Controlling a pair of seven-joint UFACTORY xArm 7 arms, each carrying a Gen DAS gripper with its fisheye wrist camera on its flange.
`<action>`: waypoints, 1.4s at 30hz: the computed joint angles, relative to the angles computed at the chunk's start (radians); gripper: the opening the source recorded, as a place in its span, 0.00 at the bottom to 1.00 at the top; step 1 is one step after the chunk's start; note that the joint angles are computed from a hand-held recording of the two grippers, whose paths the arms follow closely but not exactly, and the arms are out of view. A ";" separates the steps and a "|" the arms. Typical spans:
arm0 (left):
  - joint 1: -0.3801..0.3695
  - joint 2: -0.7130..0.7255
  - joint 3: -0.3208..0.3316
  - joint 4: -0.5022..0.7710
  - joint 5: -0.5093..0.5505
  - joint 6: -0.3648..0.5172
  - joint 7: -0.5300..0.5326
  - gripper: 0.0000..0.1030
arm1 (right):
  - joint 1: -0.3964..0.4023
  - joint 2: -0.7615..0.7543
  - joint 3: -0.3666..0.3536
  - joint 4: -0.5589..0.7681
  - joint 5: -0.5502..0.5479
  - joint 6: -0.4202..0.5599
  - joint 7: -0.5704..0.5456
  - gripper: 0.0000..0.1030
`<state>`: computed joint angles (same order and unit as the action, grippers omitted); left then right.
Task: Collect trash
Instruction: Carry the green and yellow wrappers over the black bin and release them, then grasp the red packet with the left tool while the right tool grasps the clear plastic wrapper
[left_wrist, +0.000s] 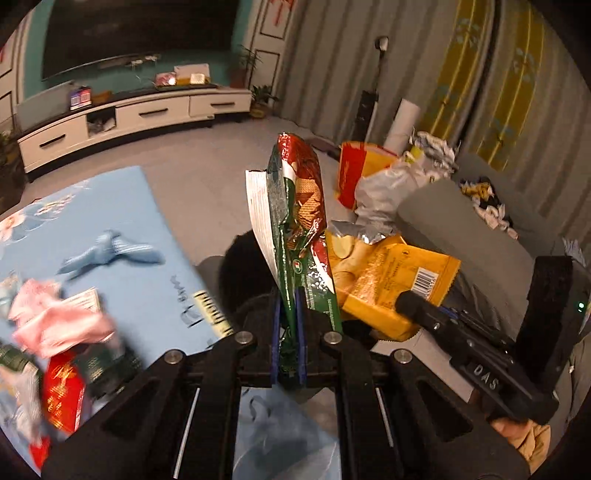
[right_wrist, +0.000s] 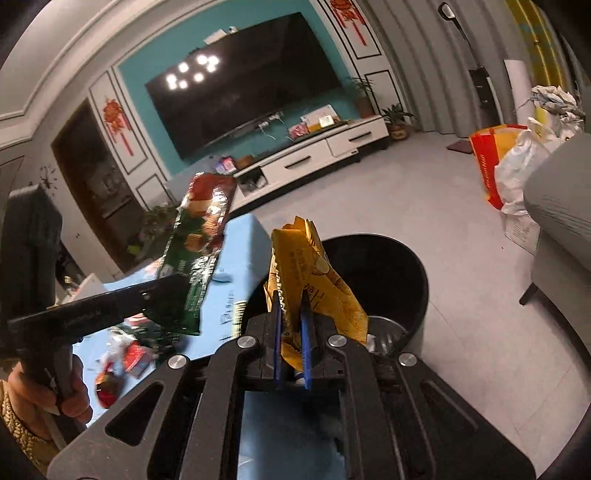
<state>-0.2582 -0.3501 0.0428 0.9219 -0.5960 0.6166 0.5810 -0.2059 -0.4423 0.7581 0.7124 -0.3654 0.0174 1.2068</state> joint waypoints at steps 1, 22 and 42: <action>-0.001 0.025 -0.013 0.008 0.012 -0.013 -0.008 0.09 | -0.017 0.012 0.010 0.000 -0.002 -0.004 0.006 0.09; 0.109 -0.333 0.014 -0.285 0.231 -0.030 -0.082 0.82 | 0.272 0.088 -0.163 0.042 -0.051 0.103 0.032 0.46; 0.396 -0.378 0.248 -0.383 0.373 0.047 -0.088 0.82 | 0.626 0.407 -0.238 0.435 -0.203 0.324 -0.020 0.57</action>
